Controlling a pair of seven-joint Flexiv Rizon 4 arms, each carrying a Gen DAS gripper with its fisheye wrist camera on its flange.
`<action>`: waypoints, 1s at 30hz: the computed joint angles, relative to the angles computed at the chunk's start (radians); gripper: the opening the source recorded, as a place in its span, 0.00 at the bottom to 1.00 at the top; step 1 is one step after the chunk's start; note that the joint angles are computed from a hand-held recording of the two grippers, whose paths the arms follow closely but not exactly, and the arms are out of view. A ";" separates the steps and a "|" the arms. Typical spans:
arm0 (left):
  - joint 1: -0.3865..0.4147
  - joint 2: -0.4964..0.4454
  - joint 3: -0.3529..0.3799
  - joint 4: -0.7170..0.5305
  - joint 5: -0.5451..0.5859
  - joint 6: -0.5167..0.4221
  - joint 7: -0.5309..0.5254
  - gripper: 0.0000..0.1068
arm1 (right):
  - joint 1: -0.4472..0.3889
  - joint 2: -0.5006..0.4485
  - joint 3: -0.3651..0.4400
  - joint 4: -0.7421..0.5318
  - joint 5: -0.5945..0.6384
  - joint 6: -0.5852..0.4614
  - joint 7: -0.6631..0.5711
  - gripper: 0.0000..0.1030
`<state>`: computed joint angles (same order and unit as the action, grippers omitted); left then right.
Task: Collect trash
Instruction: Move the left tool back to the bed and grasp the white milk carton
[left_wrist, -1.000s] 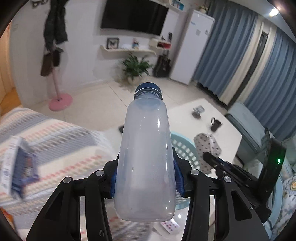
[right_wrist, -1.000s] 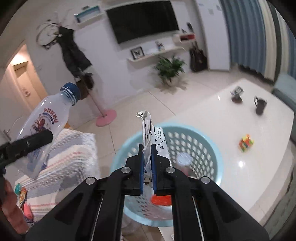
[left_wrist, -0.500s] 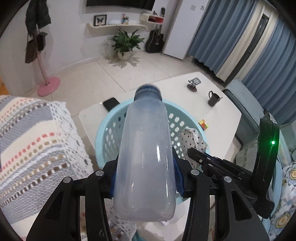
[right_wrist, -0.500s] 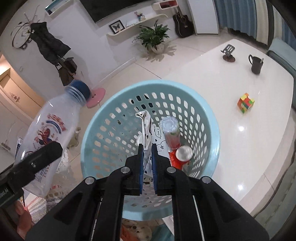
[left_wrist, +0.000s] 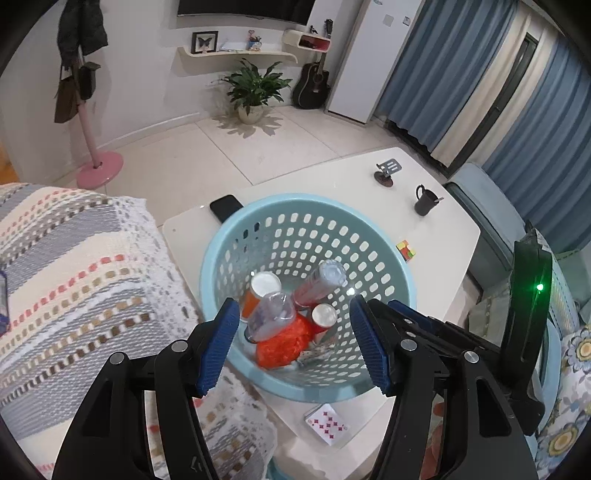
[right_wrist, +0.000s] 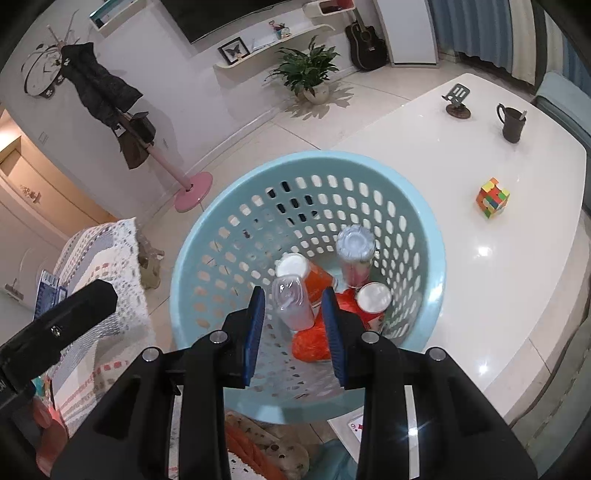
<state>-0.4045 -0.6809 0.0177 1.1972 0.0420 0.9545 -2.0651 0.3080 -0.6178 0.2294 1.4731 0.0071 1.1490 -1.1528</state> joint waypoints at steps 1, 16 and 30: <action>0.001 0.015 0.003 0.020 0.002 0.014 -0.005 0.57 | 0.005 0.004 0.000 0.001 -0.004 0.001 0.000 0.28; 0.007 0.300 0.082 0.269 0.176 0.138 -0.147 0.57 | 0.143 0.069 0.004 0.002 -0.120 0.097 -0.038 0.48; 0.140 0.549 0.078 0.483 0.389 0.050 -0.256 0.77 | 0.322 -0.051 -0.003 -0.167 -0.212 0.056 -0.050 0.58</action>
<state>-0.2646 -0.1318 0.0956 1.6797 0.4308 1.0045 -2.3210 0.6298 -0.6685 0.2268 1.3062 -0.2054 1.2051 -1.2026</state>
